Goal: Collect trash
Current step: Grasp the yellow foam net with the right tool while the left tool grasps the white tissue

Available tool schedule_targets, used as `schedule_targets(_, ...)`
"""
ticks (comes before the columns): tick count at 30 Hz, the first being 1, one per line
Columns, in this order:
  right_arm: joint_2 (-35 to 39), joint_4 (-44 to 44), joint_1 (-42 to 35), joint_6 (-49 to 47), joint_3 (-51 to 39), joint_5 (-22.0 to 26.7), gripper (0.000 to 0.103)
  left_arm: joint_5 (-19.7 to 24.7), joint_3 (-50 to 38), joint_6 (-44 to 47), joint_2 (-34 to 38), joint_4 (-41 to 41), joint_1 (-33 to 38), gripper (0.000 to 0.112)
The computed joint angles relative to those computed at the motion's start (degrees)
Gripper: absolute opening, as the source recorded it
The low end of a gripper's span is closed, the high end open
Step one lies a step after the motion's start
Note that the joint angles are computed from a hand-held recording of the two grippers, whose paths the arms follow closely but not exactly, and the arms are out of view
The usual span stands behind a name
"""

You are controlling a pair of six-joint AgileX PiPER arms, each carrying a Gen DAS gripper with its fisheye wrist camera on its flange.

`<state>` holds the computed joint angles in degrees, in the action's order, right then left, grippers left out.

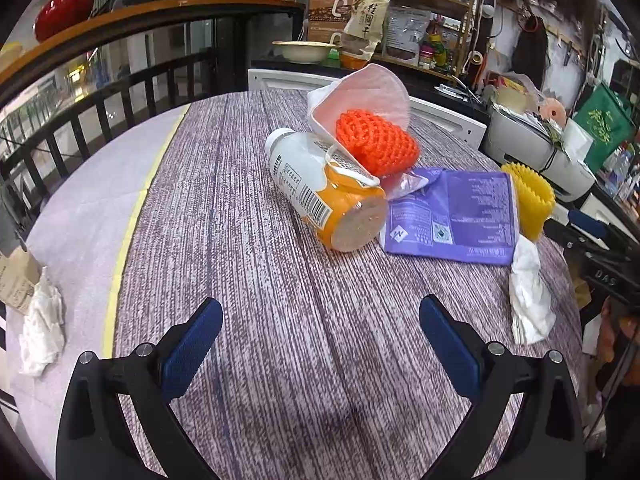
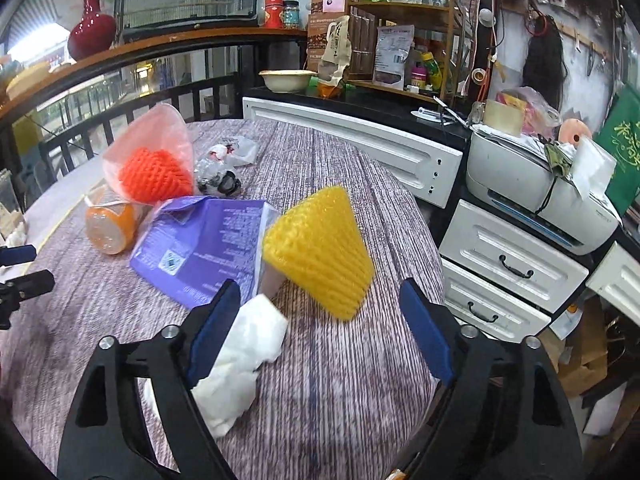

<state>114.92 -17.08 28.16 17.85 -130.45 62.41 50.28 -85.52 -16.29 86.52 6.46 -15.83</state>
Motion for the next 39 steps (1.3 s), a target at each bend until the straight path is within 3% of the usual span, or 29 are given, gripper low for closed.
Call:
schedule_targets(3, 3.3, -1.9, 0.2, -1.4, -4.5, 2.5, 0.058, 1.2, -3.1, 0.0, 2.7, -0.5, 0.9, 0.097)
schedule_targets(5, 4.8, -1.2, -0.2, -2.8, -6.7, 3.7, 0.034, 1.6, -4.9, 1.1, 4.1, -2.4, 2.2, 0.097)
schedule_targets(8, 5.3, -1.0, -0.6, -3.1, -7.1, 4.2, 0.017, 2.7, -8.0, 1.2, 6.6, -2.9, 2.8, 0.097)
schedule_targets(16, -1.9, -2.3, -0.7, 0.5, 3.6, -3.0, 0.013, 4.0, -12.9, -1.7, 10.4, -1.8, 2.3, 0.097)
schedule_targets(18, -4.2, -3.2, -0.6, 1.9, 6.8, -4.7, 0.013, -1.3, -7.6, -9.0, 6.6, 3.1, 0.8, 0.096)
schedule_targets(20, -6.6, -4.0, -0.7, 3.0, 10.2, -6.2, 0.013, -6.5, -3.4, -9.2, 3.0, 1.5, 0.1, 0.097)
schedule_targets(27, -12.9, -4.2, -1.9, 6.7, 19.8, -9.8, 0.013, -0.2, -7.5, 4.7, 5.6, -11.4, -5.6, 0.097)
schedule_targets(34, -18.5, -2.2, -4.9, 9.7, 28.7, -12.7, 0.013, 4.7, -14.3, 2.8, 13.5, -2.1, -18.7, 0.095)
schedule_targets(39, -22.2, -2.3, -6.8, 12.1, 34.6, -13.8, 0.013, 9.0, -20.1, 2.2, 19.1, 1.9, -23.2, 0.087)
